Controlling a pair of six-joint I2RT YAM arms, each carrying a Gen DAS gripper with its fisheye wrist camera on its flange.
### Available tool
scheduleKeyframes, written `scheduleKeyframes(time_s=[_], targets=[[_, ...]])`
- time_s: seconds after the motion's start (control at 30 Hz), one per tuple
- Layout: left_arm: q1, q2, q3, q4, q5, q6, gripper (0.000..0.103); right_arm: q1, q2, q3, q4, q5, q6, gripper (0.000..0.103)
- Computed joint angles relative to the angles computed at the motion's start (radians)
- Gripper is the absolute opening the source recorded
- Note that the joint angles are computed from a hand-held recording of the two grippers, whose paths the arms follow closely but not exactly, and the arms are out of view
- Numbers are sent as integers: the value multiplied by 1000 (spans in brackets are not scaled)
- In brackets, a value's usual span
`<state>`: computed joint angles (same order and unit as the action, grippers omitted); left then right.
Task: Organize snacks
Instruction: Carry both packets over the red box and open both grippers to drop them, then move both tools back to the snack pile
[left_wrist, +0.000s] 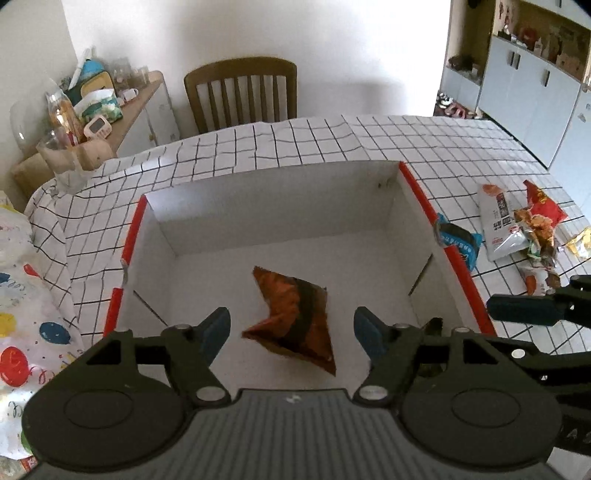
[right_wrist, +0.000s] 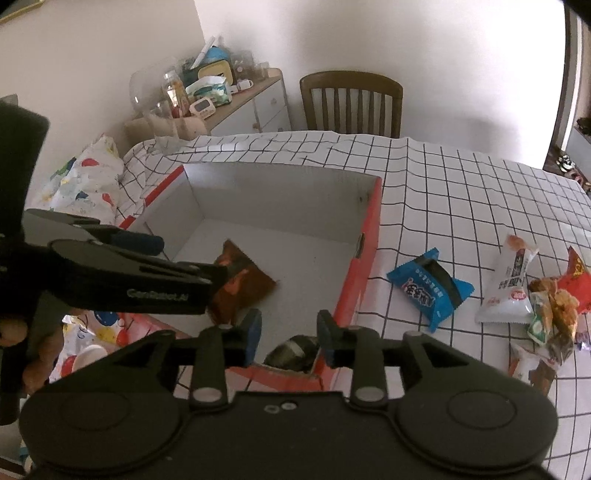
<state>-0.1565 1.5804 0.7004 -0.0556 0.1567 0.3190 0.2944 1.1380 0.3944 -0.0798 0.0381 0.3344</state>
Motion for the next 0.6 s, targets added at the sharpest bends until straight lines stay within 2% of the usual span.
scheduleKeyframes(time_s=[0.07,0.23,0.3,0.37,0.6], targets=[[9,-39,-16,-15,20,3,73,6,-37,-8,-22,10,12,46],[16,-170,-68,-42,71,-13,74,13,-191,-22,-126,20,19,59],[16,-223,-83,-62,92,-27,77,10,-265,-23,-178,23,23,64],[10,-286,-105,-77,105,-43,79,-1,-337,-23,-226,14,15,65],[-49,-445,-135,-153,117,-109,79,-80,-585,-15,-408,-45,-37,83]])
